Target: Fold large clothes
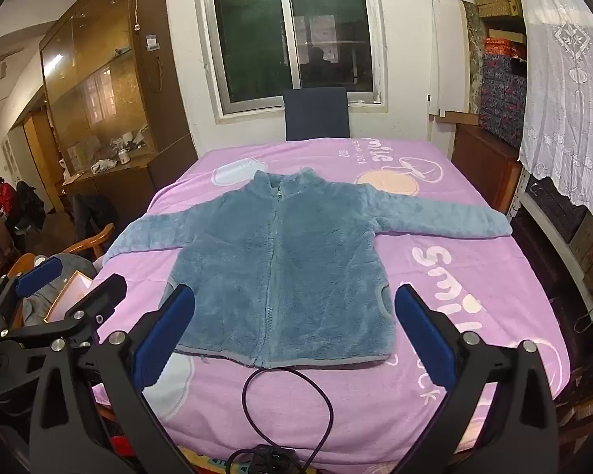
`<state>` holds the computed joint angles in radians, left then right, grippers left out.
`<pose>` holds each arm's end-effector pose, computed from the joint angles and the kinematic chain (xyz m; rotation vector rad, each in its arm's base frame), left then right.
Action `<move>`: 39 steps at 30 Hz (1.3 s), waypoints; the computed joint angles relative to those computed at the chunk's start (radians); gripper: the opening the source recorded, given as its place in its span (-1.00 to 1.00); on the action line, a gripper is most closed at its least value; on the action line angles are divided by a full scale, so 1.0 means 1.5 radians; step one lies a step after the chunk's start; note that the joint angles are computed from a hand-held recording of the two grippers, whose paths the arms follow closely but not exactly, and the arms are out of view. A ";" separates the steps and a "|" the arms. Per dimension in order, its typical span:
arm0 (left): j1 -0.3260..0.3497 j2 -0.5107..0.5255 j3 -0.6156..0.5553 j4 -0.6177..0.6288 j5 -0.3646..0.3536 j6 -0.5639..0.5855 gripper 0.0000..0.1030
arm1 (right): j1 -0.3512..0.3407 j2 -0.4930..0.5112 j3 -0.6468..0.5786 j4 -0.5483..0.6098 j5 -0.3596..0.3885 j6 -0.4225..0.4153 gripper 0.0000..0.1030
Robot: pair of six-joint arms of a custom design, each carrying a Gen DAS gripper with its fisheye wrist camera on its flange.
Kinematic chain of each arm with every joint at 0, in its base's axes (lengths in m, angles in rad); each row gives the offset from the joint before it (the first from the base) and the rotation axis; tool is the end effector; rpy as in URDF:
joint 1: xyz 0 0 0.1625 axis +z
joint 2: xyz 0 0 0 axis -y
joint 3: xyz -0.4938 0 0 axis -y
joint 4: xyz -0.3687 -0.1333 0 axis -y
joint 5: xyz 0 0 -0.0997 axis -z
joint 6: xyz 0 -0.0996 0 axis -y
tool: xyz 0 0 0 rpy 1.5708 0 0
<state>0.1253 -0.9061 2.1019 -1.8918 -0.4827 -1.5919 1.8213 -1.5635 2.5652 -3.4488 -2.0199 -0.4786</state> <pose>-0.4367 -0.2783 0.1019 0.4124 2.0088 -1.1441 0.1703 -0.3023 0.3649 0.6175 -2.3405 1.0578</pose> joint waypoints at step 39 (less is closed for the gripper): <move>-0.001 0.002 0.001 0.011 -0.004 -0.012 0.93 | 0.003 0.000 -0.001 0.007 0.004 0.000 0.92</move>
<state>0.1243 -0.9036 2.1040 -1.8759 -0.4885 -1.6091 1.8265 -1.5633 2.5640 -3.4389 -2.0132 -0.4788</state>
